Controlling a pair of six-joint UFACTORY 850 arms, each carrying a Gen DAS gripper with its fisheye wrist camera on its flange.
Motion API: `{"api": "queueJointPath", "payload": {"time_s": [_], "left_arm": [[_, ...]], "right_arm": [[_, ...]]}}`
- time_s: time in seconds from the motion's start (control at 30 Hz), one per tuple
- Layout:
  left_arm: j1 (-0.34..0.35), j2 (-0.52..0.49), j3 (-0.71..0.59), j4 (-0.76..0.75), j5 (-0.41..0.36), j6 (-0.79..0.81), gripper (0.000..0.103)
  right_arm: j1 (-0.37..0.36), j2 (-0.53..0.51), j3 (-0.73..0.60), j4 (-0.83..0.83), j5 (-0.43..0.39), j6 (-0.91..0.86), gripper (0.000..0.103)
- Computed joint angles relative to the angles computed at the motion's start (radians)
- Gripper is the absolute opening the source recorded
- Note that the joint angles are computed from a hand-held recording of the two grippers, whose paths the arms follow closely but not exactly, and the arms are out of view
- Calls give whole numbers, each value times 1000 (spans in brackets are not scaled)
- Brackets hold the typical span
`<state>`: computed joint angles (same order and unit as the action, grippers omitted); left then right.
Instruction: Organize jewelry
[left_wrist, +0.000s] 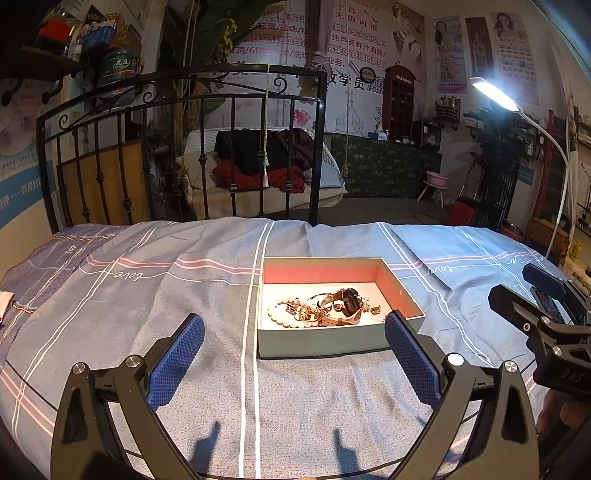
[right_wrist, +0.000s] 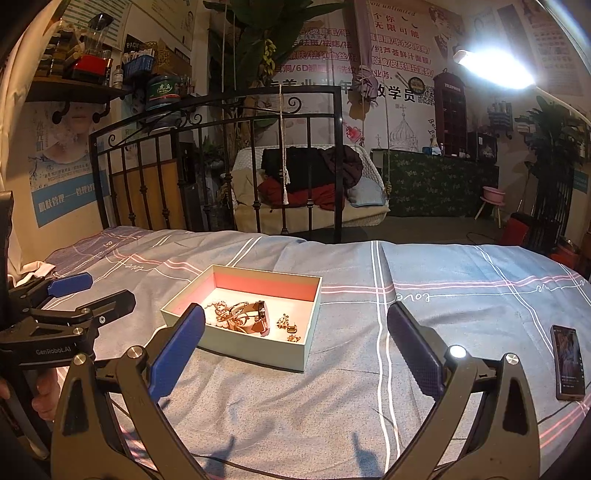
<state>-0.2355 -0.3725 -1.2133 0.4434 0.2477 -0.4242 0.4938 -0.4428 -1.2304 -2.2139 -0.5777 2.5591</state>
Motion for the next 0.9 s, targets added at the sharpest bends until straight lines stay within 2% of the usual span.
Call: {"api": "queueJointPath", "payload": {"time_s": [0.07,0.17,0.53,0.73,0.9], "left_arm": [[1,3,2,-11,6,-1,96],[-6,12,19,-141,29,120,96],[-12,18,27,-143,29,136,96],[-14,10,12,-123,-1,118,96],[-17,11,17,-243,1,230,96]], "right_arm": [[-1,0,-1,0,2,0,97],[0,0,-1,1,2,-1,97],[1,1,2,-10,2,14,97],[2,-2,2,-13,6,17,97],[5,-9,-6,-9,11,8,97]]}}
